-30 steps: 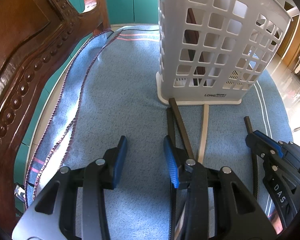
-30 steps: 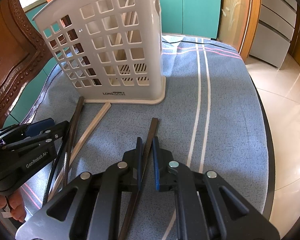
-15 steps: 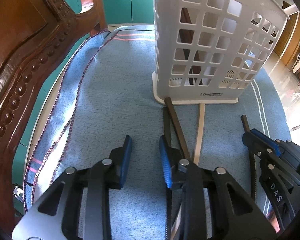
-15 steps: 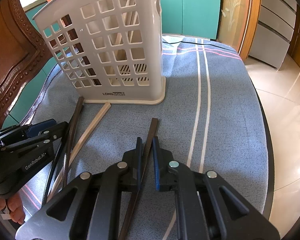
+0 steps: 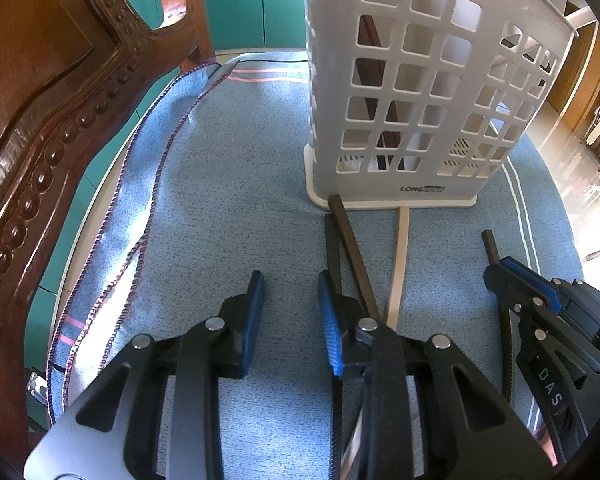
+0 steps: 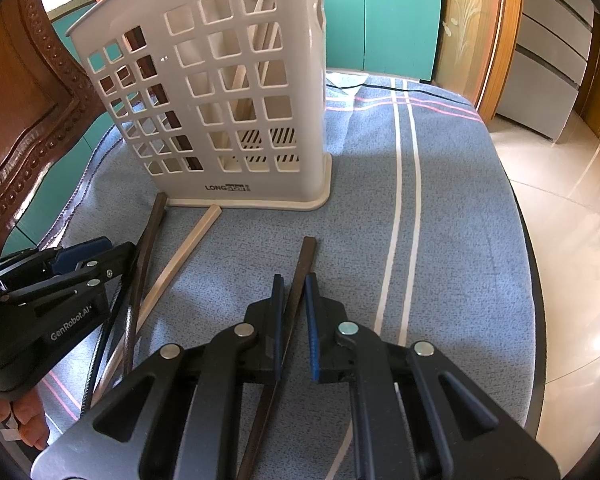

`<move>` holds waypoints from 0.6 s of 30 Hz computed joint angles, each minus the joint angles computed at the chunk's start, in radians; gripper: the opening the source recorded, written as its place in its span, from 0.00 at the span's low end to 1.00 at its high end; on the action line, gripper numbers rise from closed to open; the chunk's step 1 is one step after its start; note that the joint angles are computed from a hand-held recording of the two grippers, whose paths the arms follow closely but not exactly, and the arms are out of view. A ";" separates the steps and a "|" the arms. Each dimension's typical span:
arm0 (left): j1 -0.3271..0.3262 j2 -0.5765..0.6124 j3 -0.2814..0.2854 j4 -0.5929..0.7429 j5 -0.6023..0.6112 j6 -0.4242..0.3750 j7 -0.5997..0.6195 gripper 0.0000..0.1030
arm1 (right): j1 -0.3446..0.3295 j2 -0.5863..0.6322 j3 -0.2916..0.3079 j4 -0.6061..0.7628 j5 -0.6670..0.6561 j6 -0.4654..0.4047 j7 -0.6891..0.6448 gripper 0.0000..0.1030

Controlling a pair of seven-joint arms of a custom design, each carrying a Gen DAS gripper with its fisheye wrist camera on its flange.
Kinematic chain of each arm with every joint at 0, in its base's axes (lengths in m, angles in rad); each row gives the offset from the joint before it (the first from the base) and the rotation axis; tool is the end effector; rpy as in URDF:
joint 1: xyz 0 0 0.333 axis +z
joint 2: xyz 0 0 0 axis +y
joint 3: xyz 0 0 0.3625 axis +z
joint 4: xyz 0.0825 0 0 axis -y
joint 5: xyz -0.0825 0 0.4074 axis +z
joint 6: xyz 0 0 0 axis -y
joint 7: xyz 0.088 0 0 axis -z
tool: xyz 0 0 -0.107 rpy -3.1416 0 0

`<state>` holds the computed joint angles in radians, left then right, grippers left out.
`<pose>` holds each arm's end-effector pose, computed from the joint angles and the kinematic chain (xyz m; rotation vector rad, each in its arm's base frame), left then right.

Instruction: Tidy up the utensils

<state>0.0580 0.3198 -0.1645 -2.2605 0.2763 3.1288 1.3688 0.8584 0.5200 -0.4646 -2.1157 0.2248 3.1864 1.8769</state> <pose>0.6018 -0.0845 0.3067 -1.7708 2.0732 -0.5993 0.6035 0.2534 0.2806 -1.8166 1.8465 -0.5241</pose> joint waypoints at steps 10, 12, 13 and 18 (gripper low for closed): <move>0.087 0.005 -0.090 0.002 -0.055 -0.011 0.043 0.01 | 0.010 0.003 -0.010 0.001 0.001 -0.001 0.002 0.11; 0.111 0.006 -0.112 0.003 -0.074 -0.012 0.063 0.01 | 0.017 0.003 -0.014 -0.001 0.005 0.003 0.008 0.10; 0.117 0.004 -0.116 0.001 -0.080 -0.008 0.070 0.01 | 0.002 -0.002 0.002 -0.005 0.009 0.013 0.006 0.10; 0.301 -0.025 -0.295 -0.033 -0.160 0.040 0.156 0.01 | -0.006 -0.041 0.028 -0.051 0.057 0.129 -0.036 0.07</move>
